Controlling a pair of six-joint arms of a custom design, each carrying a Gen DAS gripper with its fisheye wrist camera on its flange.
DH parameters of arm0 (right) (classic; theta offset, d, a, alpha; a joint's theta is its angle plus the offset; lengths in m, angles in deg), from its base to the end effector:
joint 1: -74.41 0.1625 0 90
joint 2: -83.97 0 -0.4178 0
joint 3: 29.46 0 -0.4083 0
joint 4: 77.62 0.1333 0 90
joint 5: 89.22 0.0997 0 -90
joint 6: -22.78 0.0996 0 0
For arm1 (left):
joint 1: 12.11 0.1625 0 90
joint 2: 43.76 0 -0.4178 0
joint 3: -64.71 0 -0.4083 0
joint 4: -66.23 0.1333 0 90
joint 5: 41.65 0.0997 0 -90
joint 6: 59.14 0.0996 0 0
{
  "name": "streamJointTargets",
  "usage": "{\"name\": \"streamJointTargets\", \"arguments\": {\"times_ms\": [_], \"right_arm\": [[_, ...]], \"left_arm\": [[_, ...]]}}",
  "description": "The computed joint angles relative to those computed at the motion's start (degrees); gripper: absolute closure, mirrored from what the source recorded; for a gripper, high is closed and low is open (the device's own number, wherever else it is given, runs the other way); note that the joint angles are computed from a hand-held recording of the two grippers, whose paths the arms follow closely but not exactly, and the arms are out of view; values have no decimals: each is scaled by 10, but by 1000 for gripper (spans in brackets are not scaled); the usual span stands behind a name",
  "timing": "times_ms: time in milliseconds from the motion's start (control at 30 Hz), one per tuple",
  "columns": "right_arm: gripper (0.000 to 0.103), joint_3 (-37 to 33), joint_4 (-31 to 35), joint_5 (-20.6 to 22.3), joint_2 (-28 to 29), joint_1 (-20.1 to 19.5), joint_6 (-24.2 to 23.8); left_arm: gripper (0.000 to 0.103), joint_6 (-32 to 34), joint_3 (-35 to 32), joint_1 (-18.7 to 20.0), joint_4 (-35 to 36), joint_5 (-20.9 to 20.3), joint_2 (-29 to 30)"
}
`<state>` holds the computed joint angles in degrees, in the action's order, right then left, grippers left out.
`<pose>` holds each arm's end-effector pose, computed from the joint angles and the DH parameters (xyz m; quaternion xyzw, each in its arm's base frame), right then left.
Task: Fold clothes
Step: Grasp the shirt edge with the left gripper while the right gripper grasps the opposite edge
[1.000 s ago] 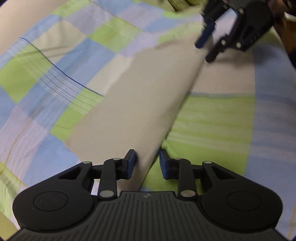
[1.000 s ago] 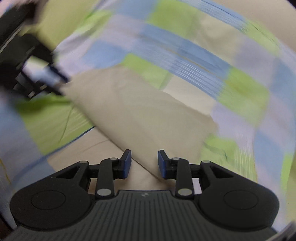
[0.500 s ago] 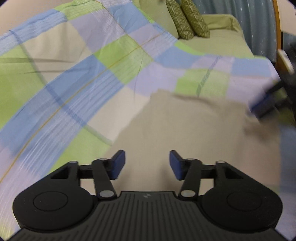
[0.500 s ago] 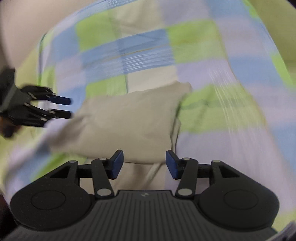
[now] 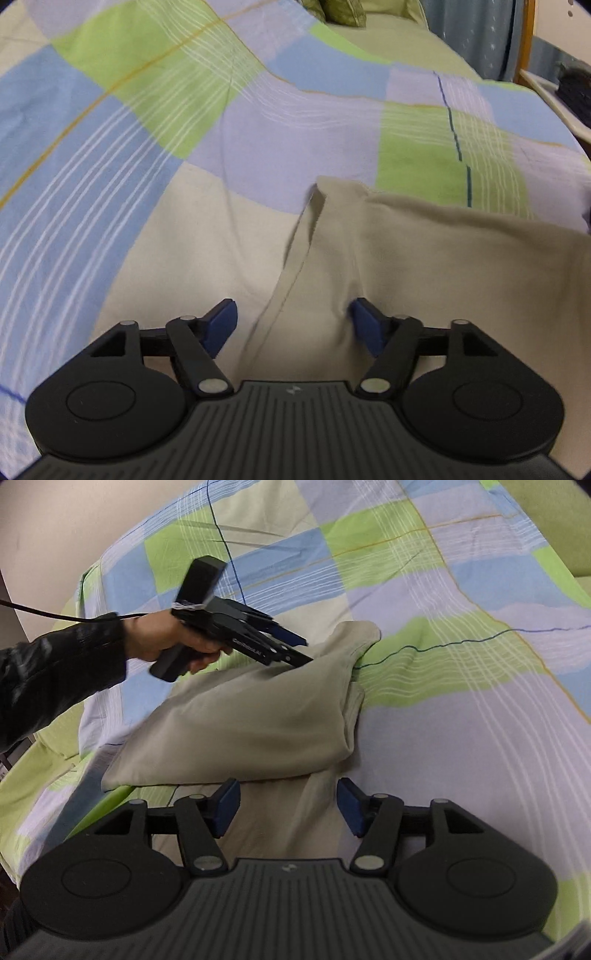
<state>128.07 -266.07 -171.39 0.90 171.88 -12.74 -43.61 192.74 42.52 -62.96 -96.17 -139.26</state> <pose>0.1835 -0.2694 0.1343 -0.3708 0.9028 -0.2173 0.0145 -0.0830 -0.4471 0.2898 0.3926 0.8662 -0.1069 0.2901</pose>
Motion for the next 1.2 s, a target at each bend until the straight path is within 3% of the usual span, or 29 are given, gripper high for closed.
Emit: {"name": "streamJointTargets", "arguments": {"times_ms": [33,100,133,267,533,700,833,1000,1200], "right_arm": [[47,0,-3,3,2,-2,2],[46,1,-8,9,6,-6,4],[46,2,-12,12,8,-8,7],[45,3,-16,16,10,-10,25],[39,-2,-19,47,29,-13,133],[38,-10,-99,43,91,-8,167],[37,-13,-149,43,128,-3,178],[37,-13,-158,36,136,-1,152],[36,-17,-155,30,136,5,149]], "left_arm": [[38,-7,-7,1,17,-7,2],[55,-23,-25,1,63,-25,6],[58,-30,-34,2,85,-34,9],[93,-42,-50,-18,146,-35,10],[96,-36,-3,-56,94,-39,-65],[96,-9,36,-87,61,-26,-114],[95,17,88,-144,54,53,-124],[93,37,162,-209,16,147,-125],[88,9,251,-301,17,286,-118]]}}
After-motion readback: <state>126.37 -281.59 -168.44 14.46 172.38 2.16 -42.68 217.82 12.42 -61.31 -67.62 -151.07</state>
